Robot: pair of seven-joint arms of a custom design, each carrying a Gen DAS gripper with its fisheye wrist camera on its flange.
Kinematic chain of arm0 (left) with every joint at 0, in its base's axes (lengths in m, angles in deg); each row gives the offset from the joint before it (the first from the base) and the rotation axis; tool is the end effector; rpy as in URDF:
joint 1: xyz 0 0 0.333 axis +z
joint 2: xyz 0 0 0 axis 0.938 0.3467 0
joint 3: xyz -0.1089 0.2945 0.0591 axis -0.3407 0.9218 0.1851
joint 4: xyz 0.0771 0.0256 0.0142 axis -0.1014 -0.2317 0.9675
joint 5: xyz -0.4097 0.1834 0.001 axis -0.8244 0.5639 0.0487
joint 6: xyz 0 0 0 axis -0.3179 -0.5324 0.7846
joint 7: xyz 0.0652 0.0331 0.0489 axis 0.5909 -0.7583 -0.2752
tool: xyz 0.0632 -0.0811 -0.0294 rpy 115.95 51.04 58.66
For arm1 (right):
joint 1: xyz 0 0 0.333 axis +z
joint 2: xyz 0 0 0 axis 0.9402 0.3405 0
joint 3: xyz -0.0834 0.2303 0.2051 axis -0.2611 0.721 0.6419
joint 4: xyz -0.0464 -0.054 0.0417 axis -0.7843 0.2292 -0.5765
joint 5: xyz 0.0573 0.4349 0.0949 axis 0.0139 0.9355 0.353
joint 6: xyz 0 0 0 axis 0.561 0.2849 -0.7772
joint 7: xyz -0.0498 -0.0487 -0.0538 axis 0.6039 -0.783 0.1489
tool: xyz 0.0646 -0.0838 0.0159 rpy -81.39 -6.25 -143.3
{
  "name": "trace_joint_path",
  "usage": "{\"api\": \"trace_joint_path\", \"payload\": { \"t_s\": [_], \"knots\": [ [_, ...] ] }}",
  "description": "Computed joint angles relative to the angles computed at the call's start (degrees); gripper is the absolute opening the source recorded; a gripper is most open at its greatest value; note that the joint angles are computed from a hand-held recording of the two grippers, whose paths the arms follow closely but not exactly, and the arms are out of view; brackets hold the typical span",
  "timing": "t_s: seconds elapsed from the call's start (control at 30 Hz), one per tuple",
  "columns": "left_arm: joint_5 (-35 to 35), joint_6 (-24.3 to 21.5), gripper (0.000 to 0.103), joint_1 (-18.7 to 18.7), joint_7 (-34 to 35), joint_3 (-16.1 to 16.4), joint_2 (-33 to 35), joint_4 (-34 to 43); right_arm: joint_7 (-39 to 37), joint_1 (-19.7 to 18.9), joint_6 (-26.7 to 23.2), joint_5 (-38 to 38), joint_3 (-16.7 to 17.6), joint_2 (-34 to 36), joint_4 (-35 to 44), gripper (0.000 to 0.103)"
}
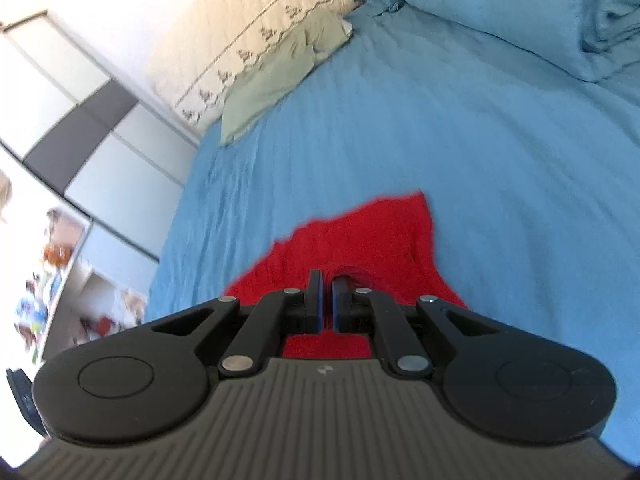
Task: Fold small clothes
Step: 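Grasp the hem with both grippers and lift it toward the collar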
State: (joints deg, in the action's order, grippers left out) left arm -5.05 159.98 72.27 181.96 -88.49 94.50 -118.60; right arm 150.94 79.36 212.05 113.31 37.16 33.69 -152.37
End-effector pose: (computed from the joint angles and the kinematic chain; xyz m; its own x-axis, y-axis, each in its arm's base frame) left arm 0.7441 -0.0665 0.6195 -0.0579 -0.8715 0.4869 -0.7811 -0.2642 -0.5658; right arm 0.5681 -0.0587 0.5891 -0.3300 -0.6784 -0.6564 -0.4582 0.7230 -0.5169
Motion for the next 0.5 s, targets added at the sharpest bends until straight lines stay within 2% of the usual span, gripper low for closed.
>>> {"api": "trace_joint_path", "payload": {
  "t_s": [0.1,0.2,0.27,0.37,0.5],
  "knots": [
    [2.56,1.60,0.007,-1.80,-2.85,-0.24,9.32,10.10,-8.09,2.81,2.21,9.67,-3.15,10.38,9.02,0.020],
    [6.27,1.97,0.007,-3.53,-6.47,-0.11,18.70,20.84,-14.77,1.09,2.10,18.49,-2.32,20.34,18.15,0.020],
    [8.93,0.91,0.007,-4.55,-9.56,0.24,24.03,26.98,-15.08,-1.03,1.87,20.46,-0.94,25.82,22.74,0.020],
    [12.66,-0.83,0.007,-5.70,-13.27,0.73,29.17,32.83,-12.16,-3.35,0.88,18.23,0.36,32.68,28.30,0.020],
    [15.30,-0.99,0.007,-5.95,-15.31,0.39,30.86,34.16,-10.50,-6.16,0.69,16.20,2.89,36.30,30.70,0.020]
  ]
}}
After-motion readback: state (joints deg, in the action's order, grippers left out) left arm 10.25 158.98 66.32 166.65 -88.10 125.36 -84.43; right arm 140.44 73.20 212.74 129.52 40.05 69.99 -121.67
